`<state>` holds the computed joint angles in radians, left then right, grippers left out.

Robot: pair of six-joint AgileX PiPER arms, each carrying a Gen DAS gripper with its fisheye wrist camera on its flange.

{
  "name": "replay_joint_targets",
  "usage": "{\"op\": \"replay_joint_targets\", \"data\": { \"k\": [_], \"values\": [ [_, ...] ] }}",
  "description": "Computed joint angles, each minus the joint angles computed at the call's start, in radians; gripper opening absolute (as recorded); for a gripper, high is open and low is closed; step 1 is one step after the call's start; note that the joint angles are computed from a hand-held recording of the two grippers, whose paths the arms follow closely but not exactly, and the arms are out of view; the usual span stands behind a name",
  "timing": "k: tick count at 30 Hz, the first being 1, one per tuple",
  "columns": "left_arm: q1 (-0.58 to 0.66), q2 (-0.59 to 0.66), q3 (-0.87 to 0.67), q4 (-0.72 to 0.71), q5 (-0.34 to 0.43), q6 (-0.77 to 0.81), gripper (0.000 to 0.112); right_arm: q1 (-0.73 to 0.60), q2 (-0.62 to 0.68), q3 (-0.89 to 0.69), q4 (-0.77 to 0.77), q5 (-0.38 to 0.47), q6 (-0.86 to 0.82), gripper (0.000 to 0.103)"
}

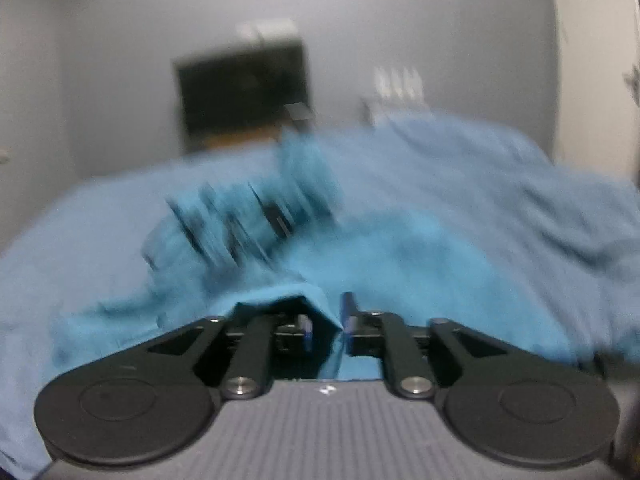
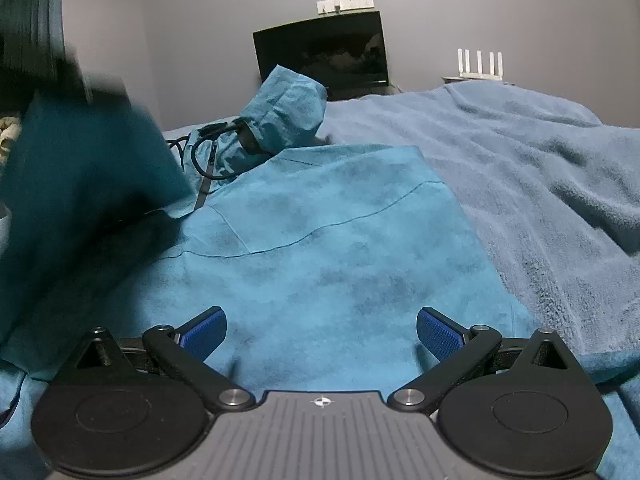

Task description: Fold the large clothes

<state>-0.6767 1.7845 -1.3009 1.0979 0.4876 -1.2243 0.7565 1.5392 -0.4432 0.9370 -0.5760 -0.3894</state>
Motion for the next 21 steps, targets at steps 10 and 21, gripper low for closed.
{"op": "replay_joint_targets", "data": {
  "k": [10, 21],
  "values": [
    [0.069, -0.4, 0.525, 0.304, -0.144, -0.29, 0.092, 0.001, 0.013, -0.007, 0.003, 0.009, -0.014, 0.102],
    [0.391, -0.605, 0.819, 0.423, -0.099, -0.564, 0.096, 0.077, 0.019, 0.03, -0.006, -0.073, -0.021, 0.102]
  ]
}}
